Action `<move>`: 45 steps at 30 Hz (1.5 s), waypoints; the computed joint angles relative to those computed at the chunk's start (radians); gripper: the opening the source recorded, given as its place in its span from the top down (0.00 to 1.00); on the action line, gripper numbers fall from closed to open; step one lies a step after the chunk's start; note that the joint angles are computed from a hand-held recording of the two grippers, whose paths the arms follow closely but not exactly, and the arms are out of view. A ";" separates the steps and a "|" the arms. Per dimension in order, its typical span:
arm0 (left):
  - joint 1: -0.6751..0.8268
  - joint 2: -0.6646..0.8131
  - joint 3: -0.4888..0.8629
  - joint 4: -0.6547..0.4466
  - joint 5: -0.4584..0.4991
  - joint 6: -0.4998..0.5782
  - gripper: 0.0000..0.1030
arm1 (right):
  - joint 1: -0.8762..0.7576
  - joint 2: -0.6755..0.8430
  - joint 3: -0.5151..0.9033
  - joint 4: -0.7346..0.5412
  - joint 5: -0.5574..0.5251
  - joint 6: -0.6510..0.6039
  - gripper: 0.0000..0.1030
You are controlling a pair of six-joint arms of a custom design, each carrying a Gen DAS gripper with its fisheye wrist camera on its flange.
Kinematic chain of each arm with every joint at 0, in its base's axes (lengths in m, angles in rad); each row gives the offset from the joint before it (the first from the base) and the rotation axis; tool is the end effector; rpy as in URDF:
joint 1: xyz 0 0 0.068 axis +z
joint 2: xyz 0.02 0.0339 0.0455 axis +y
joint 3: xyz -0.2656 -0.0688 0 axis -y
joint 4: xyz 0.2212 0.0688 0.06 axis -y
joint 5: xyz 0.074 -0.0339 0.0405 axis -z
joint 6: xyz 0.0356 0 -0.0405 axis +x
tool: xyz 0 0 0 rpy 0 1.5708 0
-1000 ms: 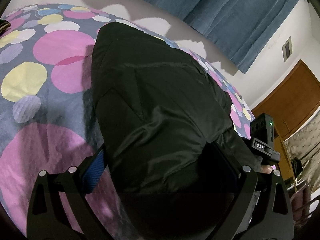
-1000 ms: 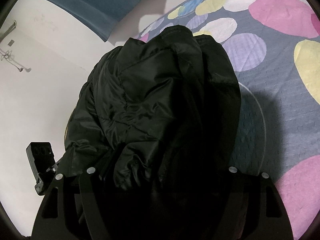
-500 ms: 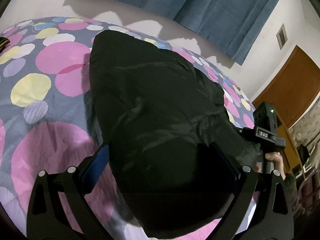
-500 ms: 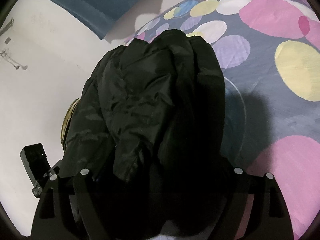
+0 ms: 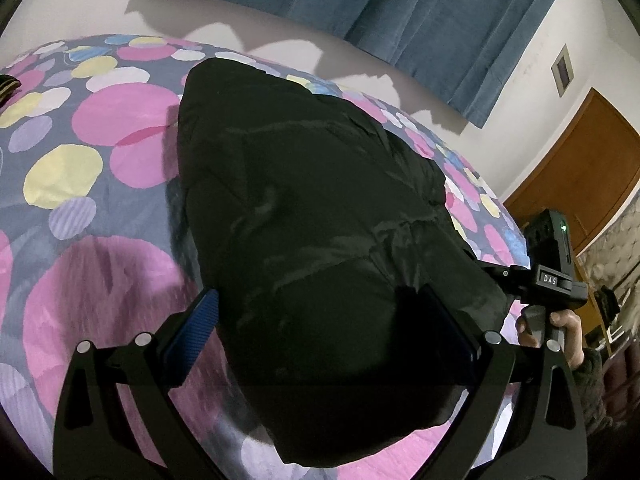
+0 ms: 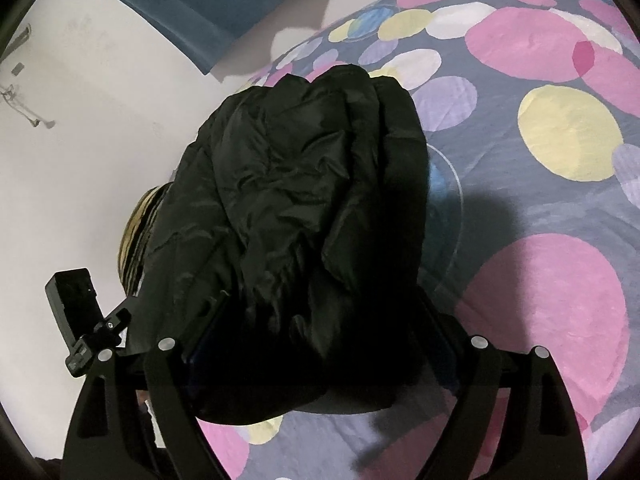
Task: Fold large clothes
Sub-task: 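Open both grippers and lift them off the folded jacket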
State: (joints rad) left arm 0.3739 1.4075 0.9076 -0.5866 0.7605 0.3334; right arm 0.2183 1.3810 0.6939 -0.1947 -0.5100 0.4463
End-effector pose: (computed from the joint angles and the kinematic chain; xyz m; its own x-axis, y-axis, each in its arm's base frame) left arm 0.2381 0.0671 0.2339 -0.7673 -0.0464 -0.6396 0.3019 0.8538 -0.4241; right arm 0.2362 0.0702 0.1993 -0.8921 0.1880 -0.4108 -0.1186 0.7801 0.6143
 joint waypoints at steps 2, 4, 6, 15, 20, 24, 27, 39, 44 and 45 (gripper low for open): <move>0.004 -0.004 -0.003 -0.009 0.002 0.003 0.05 | -0.003 0.008 -0.008 0.010 -0.012 0.006 0.16; 0.007 -0.006 -0.001 -0.020 0.005 0.007 0.05 | -0.008 0.057 -0.005 0.020 -0.071 0.001 0.16; 0.011 -0.004 -0.002 -0.020 0.007 0.013 0.05 | -0.002 0.082 -0.020 0.059 -0.096 0.018 0.17; 0.020 0.008 -0.003 0.007 0.010 0.003 0.05 | -0.032 0.141 -0.095 0.244 -0.249 0.139 0.37; 0.020 0.001 -0.009 0.019 0.005 -0.006 0.05 | -0.045 0.157 -0.113 0.280 -0.264 0.125 0.36; 0.019 -0.002 -0.008 0.020 0.002 -0.018 0.05 | -0.043 0.148 -0.119 0.292 -0.251 0.136 0.32; 0.019 -0.003 -0.007 0.020 0.000 -0.025 0.05 | -0.046 0.131 -0.121 0.272 -0.231 0.118 0.28; -0.009 -0.050 -0.024 0.058 -0.059 -0.056 0.05 | -0.019 0.042 -0.124 0.204 -0.127 0.114 0.24; -0.017 -0.073 -0.032 0.068 -0.082 -0.069 0.05 | -0.003 -0.040 -0.113 0.119 -0.031 0.088 0.23; -0.018 -0.078 -0.033 0.069 -0.086 -0.073 0.05 | 0.003 -0.065 -0.109 0.094 -0.002 0.083 0.23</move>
State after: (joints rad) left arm 0.3561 1.3291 0.8743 -0.5176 0.6743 0.2604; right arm 0.2213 1.3164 0.5847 -0.1011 -0.5118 0.5295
